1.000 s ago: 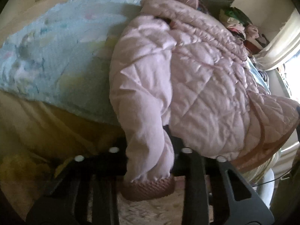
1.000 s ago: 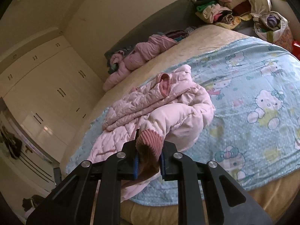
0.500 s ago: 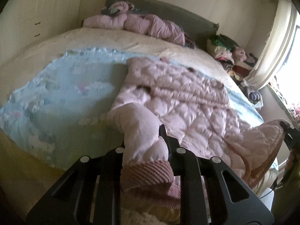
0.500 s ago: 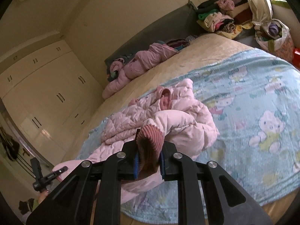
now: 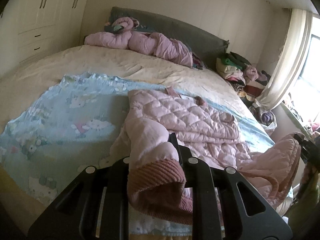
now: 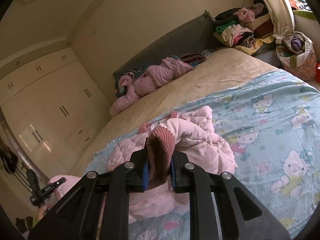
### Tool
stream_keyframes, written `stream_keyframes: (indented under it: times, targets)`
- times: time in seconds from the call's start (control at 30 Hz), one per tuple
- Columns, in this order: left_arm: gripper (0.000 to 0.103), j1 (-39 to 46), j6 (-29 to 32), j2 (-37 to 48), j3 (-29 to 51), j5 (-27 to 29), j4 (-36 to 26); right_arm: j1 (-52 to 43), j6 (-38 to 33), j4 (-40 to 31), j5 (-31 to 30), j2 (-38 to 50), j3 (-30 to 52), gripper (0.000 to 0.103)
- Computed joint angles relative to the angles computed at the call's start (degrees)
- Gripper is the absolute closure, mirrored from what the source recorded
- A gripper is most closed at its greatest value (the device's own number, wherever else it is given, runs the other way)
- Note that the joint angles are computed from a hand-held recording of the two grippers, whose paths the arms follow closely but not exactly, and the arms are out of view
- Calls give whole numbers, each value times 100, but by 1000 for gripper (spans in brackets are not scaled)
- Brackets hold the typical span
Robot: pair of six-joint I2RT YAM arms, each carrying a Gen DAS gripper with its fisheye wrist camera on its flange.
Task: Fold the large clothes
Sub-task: 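Lift the hem with both tools and fold it toward the collar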
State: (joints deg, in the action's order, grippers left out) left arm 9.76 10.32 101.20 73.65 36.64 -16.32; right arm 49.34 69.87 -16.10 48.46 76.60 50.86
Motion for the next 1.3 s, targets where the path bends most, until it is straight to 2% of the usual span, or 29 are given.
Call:
stream_keyframes:
  times: [0.17, 0.53, 0.83, 1.1, 1.3]
  targets:
    - [91, -172, -168, 298, 516, -100, 100, -541, -548, 190, -236, 149, 204, 88]
    - [91, -508, -665, 1060, 1513, -523, 342, -1558, -1261, 563, -609, 706, 636, 88]
    - [91, -838, -1056, 1762, 2078, -1189, 729, -2149, -1545, 874, -819, 1403, 998, 88]
    - [91, -1023, -1388, 2524, 3006, -1493, 543, -2526, -1661, 912, -972, 1929, 1351, 88]
    - [90, -1118, -1741, 3464, 4370, -1545, -85, -2876, -1664, 588, -1260, 2415, 1870, 88]
